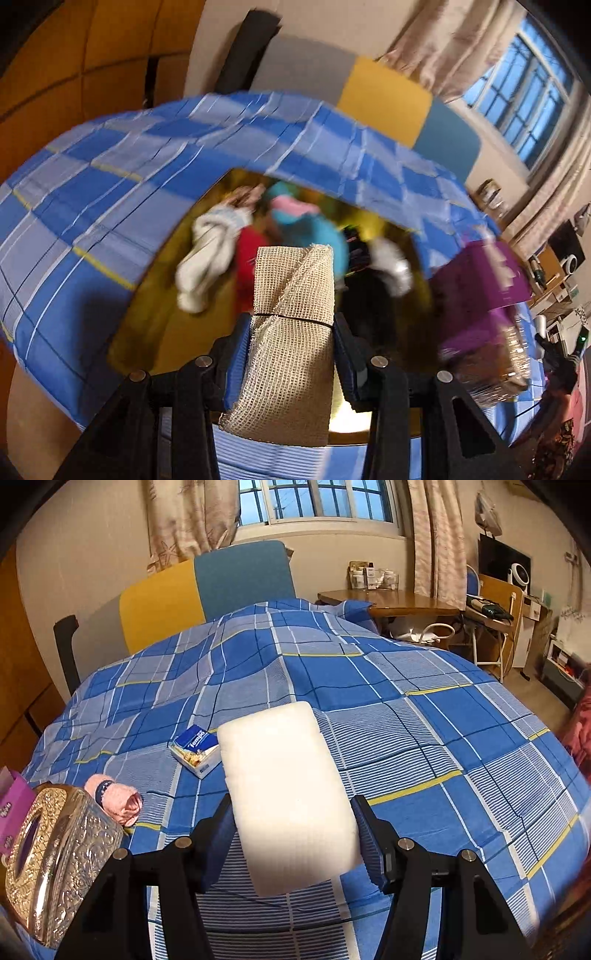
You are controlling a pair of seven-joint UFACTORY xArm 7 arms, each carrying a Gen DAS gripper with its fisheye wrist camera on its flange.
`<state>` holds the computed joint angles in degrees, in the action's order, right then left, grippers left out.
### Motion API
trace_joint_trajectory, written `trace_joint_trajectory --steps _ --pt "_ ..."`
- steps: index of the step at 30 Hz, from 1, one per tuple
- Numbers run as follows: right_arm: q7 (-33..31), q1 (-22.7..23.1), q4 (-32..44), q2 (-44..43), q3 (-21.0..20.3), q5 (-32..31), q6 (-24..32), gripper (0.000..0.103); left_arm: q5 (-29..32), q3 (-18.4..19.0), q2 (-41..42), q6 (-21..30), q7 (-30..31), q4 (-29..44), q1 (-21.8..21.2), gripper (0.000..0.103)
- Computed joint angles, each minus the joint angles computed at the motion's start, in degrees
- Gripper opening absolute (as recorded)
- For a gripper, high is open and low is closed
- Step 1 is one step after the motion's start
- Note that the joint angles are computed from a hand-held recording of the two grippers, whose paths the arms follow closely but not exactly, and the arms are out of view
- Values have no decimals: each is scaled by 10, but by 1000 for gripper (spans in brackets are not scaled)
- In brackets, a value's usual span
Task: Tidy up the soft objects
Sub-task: 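Lift the mesh bundle toward the gold tray with the left tool while right holds sponge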
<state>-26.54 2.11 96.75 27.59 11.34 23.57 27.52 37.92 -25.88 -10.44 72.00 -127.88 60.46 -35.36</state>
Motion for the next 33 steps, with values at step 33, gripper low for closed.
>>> trace_joint_trajectory --steps 33 --pt "-39 11 -112 -166 15 116 -65 62 46 -30 28 93 -118 20 -45 63"
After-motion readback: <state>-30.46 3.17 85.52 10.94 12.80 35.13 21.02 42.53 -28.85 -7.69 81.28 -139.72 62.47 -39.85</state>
